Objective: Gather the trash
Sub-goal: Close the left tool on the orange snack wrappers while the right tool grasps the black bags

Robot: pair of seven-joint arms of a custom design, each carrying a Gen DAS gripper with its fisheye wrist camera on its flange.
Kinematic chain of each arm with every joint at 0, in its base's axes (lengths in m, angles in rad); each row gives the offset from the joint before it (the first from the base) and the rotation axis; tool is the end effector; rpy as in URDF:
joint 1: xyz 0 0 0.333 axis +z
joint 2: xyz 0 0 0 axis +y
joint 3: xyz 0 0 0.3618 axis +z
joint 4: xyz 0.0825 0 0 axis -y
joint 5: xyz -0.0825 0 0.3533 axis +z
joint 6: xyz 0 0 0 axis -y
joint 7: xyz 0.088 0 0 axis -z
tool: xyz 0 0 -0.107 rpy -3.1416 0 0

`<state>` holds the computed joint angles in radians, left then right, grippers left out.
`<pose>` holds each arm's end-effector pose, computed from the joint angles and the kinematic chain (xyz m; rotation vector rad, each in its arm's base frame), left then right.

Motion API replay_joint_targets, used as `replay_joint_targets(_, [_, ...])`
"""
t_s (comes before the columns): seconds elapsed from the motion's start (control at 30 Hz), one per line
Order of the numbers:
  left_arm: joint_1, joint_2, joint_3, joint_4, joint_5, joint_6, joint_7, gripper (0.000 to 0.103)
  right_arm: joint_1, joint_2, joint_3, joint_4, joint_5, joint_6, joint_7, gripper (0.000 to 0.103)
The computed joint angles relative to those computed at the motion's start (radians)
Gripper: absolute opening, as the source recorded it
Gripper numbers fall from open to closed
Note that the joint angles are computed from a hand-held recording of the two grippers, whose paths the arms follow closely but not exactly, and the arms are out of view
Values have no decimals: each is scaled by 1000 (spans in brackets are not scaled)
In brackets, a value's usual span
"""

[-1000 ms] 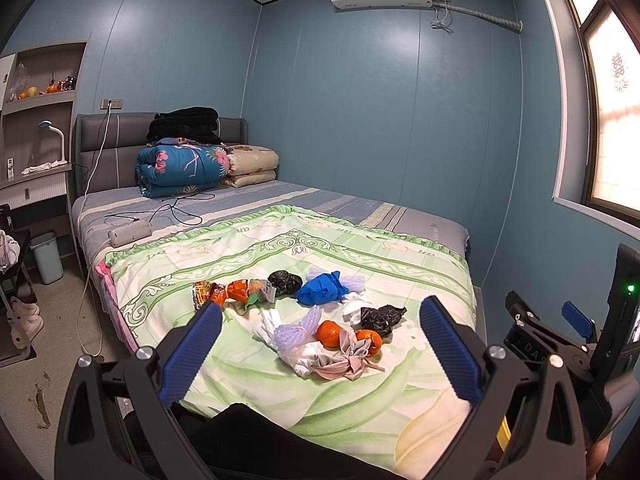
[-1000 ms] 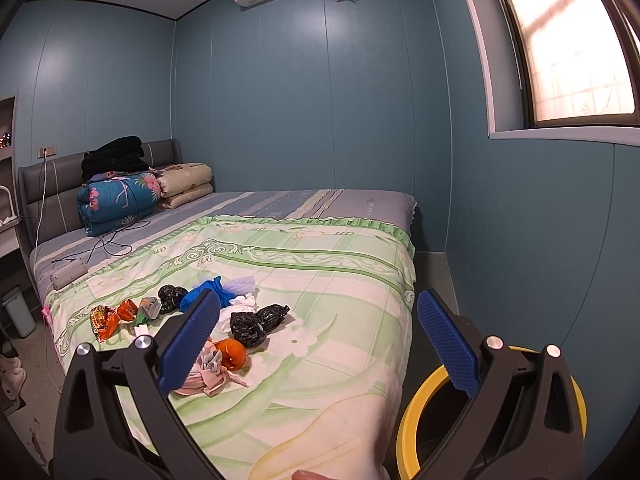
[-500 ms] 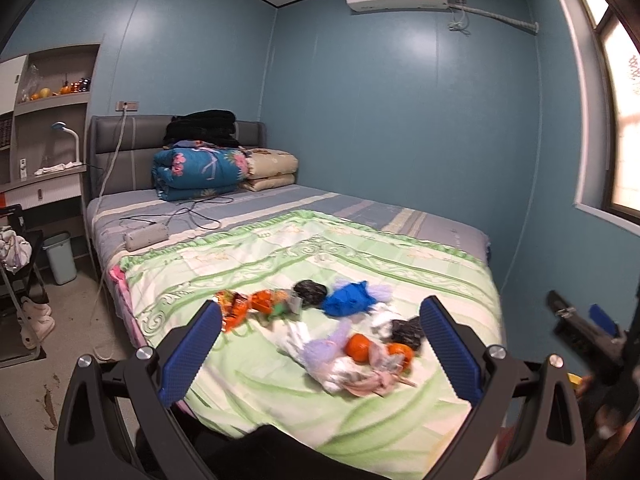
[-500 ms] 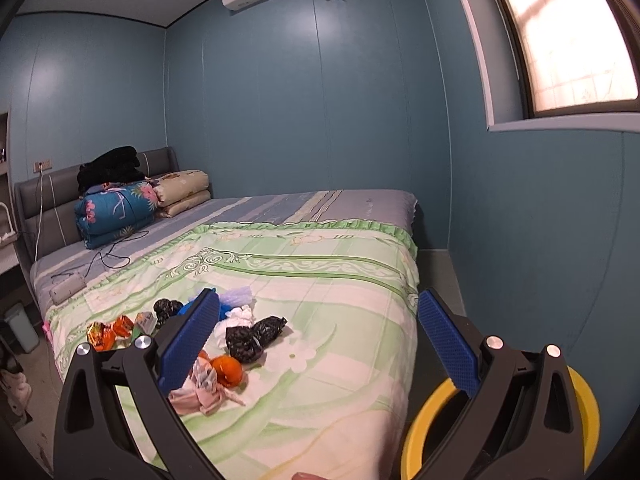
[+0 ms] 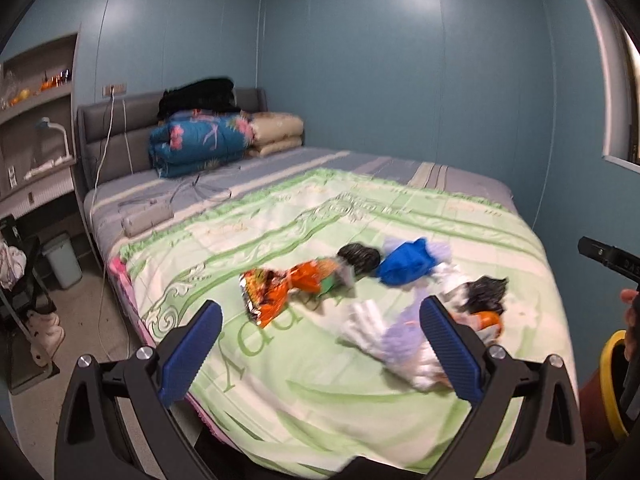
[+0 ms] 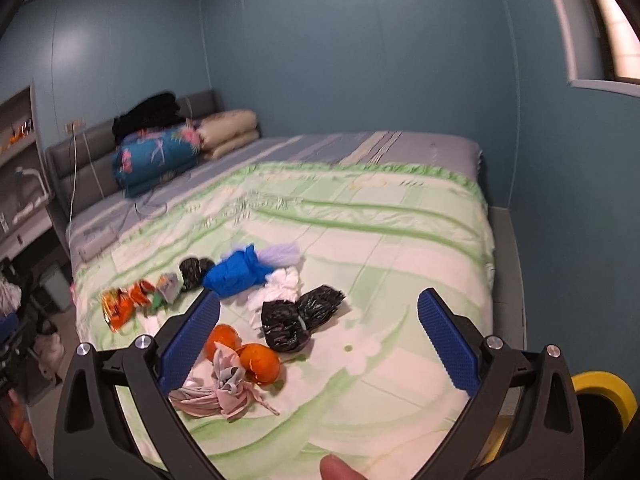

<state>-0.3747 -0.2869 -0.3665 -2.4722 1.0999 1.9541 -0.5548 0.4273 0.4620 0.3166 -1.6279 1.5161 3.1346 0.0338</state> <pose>0.3270 -0.2304 0.4705 -1.9527 0.7800 -0.4979 0.5812 0.3610 0.4673 -1.8719 0.9227 -0.3888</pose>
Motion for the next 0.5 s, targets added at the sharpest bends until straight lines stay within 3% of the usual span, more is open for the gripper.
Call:
replay_joint_targets(0.1, [25,-38,52,-60,14,93,2,96,85,39,-98,6,-278,-36,291,95])
replay_joint_targets(0.23, [97,-83,125,-142,54,243,11,96,150,96,-179,51,-468,-64,488,95])
replay_joint_targets(0.3, [137,-86,152,-163,86,315,29,96,211,130,-278,90,-592,-128,657,95])
replay_joint_targets(0.37, [184,-79,184,-175,137,397,55,96,238,163,-336,134,-677,-194,778,95])
replay_joint_targets(0.5, [276,-40,231,-176,217,534,91,96,236,212,-349,194,-779,-250,884,95])
